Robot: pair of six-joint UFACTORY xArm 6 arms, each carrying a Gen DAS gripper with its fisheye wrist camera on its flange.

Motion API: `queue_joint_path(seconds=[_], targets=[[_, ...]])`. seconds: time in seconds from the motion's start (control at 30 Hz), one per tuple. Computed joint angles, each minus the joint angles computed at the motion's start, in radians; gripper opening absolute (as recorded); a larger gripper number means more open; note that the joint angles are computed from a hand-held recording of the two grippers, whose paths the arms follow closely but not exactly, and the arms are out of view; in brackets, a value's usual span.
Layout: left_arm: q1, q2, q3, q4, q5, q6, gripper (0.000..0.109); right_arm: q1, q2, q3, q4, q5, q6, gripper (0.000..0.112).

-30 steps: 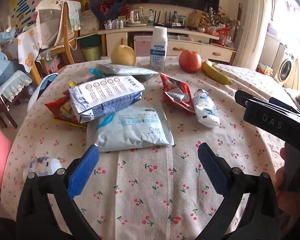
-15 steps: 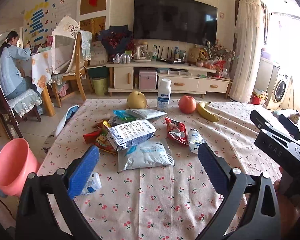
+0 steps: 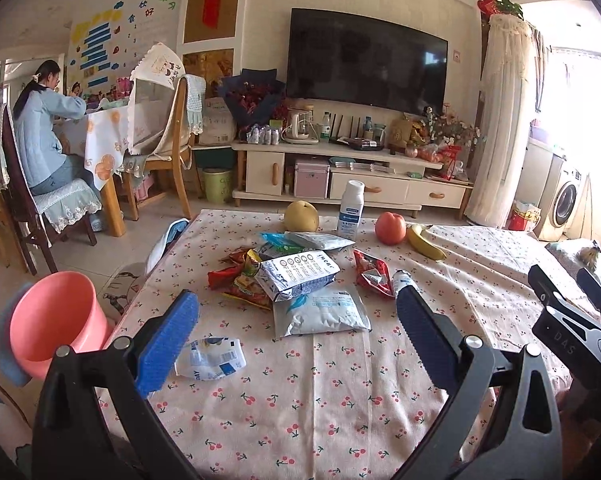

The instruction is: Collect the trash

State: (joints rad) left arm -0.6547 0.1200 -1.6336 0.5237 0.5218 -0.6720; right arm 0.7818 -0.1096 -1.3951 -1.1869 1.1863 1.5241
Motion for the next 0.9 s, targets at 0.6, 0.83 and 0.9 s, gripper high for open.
queue_joint_path(seconds=[0.6,0.83,0.9], targets=[[0.030,-0.036,0.057,0.037,-0.005,-0.063,0.100,0.032,0.061,-0.054,-0.009,0.032,-0.046,0.099],[0.029,-0.024,0.048,0.043,0.003,-0.068,0.100,0.027,0.064,-0.053,-0.008,0.024,-0.050,0.099],[0.029,-0.020,0.049,0.048,0.003,-0.074,0.100,0.023,0.065,-0.052,-0.001,0.012,-0.056,0.099]])
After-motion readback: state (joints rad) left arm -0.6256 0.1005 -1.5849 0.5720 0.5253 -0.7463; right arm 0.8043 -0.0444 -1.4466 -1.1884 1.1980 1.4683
